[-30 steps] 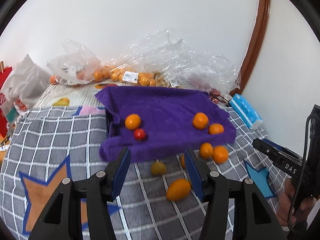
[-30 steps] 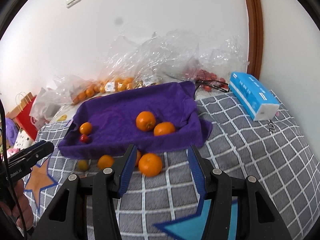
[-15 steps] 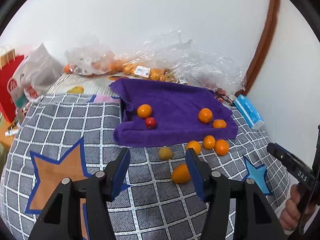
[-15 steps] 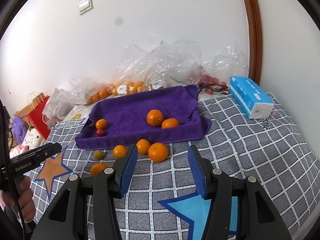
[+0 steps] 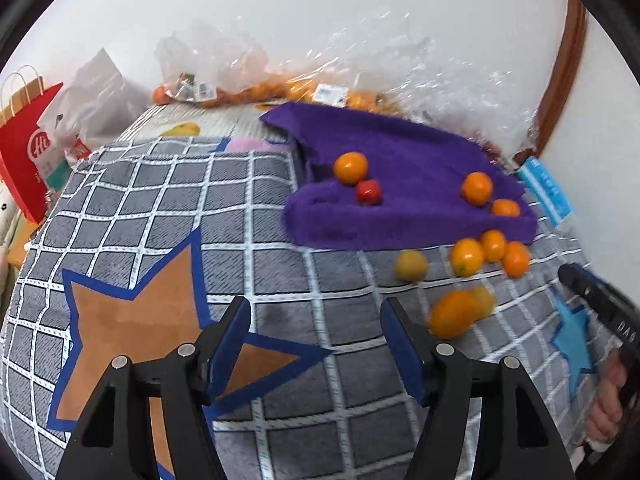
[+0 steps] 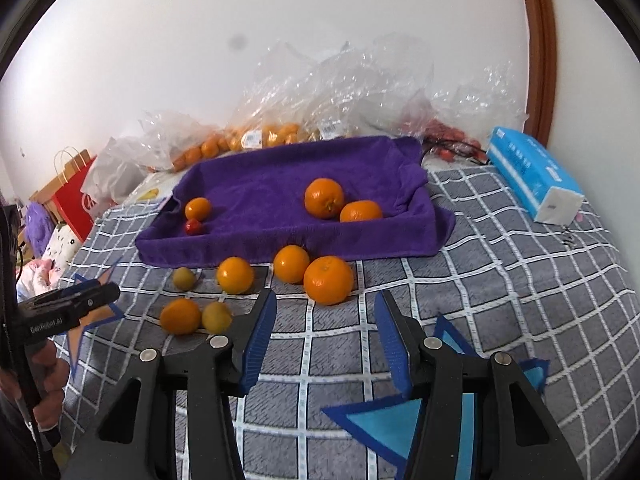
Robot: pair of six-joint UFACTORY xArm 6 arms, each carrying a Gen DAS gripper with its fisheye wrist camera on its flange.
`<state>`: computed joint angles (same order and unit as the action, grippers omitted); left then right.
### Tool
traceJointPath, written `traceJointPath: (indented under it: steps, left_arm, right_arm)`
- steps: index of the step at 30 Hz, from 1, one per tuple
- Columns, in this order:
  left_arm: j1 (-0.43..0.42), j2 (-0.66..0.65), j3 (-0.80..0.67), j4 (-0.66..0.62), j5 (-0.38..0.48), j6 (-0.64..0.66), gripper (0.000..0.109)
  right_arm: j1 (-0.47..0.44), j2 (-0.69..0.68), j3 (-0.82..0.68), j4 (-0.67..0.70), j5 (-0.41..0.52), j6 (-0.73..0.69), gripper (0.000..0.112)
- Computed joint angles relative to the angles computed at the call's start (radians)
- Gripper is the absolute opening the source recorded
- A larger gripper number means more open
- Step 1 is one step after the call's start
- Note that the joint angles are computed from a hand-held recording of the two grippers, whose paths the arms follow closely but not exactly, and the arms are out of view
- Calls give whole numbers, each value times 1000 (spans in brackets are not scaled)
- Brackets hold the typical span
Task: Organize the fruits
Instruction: 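Open both grippers and withdraw both tools from the towel, then grasp a large orange with the right gripper while the left grasps a small yellow-green fruit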
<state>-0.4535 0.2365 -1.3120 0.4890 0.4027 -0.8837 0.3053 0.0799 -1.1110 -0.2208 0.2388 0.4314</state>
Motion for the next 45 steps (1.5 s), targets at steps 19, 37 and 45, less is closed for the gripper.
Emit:
traceJointPath:
  steps: [19,37,45]
  left_arm:
    - [30,36,11,-89,-78,80,63]
    - [46,24,58,-181,-171,120,60]
    - [39,27,37,-114,-122,77,60]
  right_arm:
    - [2,239,-246,-147,143,30,50]
    - [6,243,-244,-84,133,-30,40]
    - [-1,182,-155,-46,65,-44,40]
